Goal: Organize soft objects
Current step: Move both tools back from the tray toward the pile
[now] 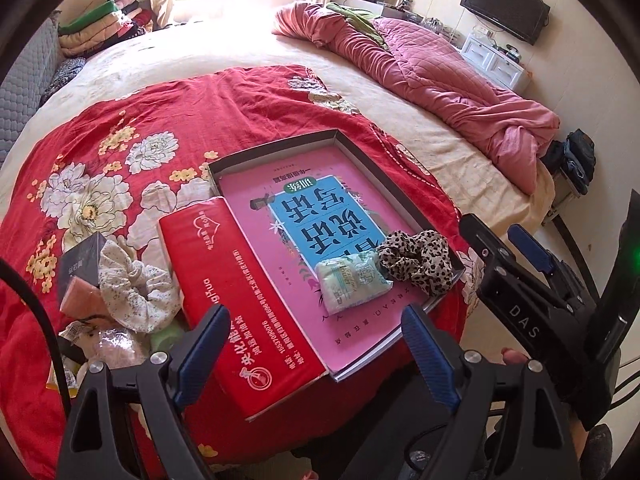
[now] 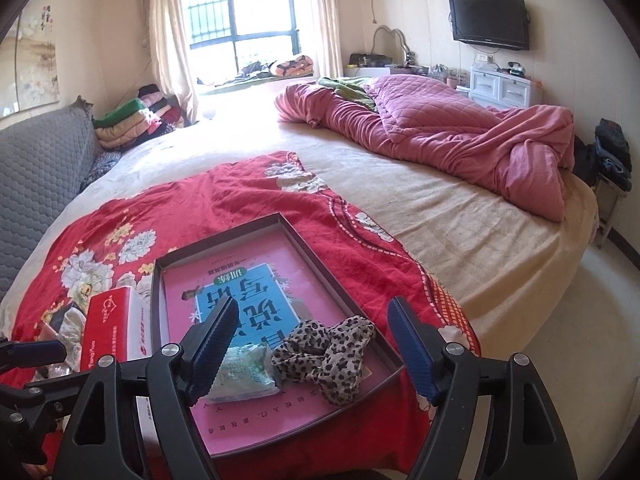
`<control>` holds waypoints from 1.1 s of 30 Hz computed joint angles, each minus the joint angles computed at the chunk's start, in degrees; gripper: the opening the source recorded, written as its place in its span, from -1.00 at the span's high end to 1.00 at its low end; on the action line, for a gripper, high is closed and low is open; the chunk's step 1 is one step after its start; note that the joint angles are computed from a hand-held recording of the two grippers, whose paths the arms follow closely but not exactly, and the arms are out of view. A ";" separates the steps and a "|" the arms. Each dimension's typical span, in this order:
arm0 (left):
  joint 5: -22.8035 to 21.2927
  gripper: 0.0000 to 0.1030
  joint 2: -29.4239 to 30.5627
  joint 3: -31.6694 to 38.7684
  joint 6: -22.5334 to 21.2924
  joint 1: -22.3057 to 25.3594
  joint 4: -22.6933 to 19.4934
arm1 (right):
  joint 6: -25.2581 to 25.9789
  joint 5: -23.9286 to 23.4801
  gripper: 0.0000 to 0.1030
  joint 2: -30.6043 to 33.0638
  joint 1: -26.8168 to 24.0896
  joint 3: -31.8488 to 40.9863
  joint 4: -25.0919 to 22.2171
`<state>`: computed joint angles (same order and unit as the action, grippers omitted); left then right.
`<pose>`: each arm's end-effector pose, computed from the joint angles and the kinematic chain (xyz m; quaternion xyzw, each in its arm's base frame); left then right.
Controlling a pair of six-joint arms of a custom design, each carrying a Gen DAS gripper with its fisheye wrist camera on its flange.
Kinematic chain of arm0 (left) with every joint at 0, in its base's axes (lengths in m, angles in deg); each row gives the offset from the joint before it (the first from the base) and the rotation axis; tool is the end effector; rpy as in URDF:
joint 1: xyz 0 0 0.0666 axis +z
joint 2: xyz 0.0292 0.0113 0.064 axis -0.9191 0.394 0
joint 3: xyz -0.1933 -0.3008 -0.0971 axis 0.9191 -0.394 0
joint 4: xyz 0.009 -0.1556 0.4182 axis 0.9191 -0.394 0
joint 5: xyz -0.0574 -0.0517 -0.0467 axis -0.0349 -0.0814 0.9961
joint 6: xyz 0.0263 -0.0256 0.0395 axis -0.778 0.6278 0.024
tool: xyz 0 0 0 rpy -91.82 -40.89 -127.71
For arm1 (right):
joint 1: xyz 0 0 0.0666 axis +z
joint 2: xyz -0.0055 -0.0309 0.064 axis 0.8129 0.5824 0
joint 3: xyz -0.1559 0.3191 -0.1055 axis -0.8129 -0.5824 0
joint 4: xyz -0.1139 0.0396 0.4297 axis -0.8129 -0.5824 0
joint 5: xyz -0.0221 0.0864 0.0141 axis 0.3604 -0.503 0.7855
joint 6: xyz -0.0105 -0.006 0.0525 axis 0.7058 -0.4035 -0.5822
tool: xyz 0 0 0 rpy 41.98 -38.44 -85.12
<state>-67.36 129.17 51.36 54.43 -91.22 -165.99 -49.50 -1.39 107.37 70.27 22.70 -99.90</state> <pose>0.5491 -0.2546 0.5964 0.1349 0.9519 -0.1353 0.2397 0.5067 0.1320 0.5610 0.1303 0.8974 -0.0018 0.4215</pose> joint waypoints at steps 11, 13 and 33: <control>0.28 -0.69 -7.36 -8.27 -0.04 3.62 3.60 | 2.77 0.69 -0.52 1.06 4.31 4.14 -1.33; 0.23 -0.69 -8.64 -9.74 -0.13 4.53 3.87 | 3.16 0.59 -0.52 1.24 5.07 4.88 -1.19; 0.52 -0.69 -15.37 -17.27 1.07 15.71 4.15 | 6.70 -2.86 -0.53 4.71 12.41 10.95 -2.13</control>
